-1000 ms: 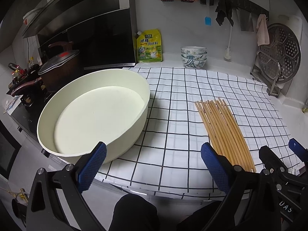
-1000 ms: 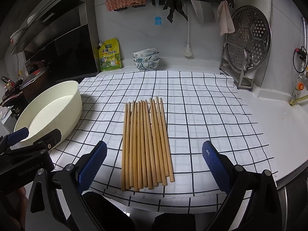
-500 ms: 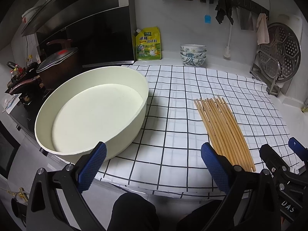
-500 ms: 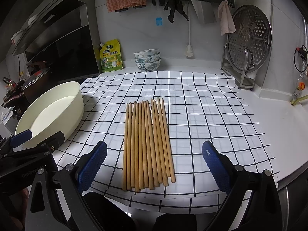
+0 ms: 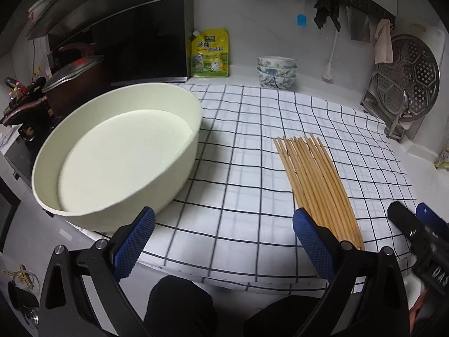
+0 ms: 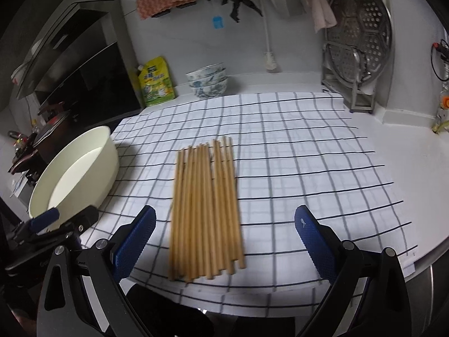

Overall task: Organize utensils
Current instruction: 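Lower the right gripper onto the chopstick bundle and pinch one chopstick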

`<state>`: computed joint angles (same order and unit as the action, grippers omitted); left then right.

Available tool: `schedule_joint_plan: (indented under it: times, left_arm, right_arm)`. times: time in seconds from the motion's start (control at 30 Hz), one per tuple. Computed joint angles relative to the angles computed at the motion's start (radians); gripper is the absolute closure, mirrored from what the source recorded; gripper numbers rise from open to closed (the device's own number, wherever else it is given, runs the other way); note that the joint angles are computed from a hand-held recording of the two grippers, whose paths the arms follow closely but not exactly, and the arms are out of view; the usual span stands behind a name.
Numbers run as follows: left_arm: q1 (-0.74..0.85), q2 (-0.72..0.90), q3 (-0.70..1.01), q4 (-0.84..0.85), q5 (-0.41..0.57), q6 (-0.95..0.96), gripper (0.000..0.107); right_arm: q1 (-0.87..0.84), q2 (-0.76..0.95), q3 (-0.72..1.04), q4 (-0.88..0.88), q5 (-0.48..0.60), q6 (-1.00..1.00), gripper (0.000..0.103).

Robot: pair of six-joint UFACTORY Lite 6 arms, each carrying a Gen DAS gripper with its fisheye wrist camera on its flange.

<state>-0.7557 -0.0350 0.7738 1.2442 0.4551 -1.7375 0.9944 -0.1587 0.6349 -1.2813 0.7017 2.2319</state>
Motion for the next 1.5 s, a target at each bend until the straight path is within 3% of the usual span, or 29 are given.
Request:
schedule_joint_plan:
  times: [0.2, 0.47, 0.97, 1.5]
  left_arm:
    - [-0.015, 0.116, 0.055, 0.033, -0.053, -0.061, 0.01]
    - [-0.01, 0.246, 0.146, 0.032, -0.048, -0.119, 0.01]
    - [0.001, 0.452, 0.335, -0.103, -0.014, 0.031, 0.01]
    - [0.0, 0.487, 0.366, -0.071, 0.0, -0.037, 0.01]
  right_arm:
    - [-0.142, -0.006, -0.042, -0.012, -0.097, -0.088, 0.008]
    - [-0.291, 0.206, 0.065, -0.086, -0.214, -0.164, 0.008]
    - [-0.427, 0.408, 0.215, -0.078, -0.327, -0.311, 0.008]
    - [-0.439, 0.418, 0.202, -0.025, -0.301, -0.43, 0.009]
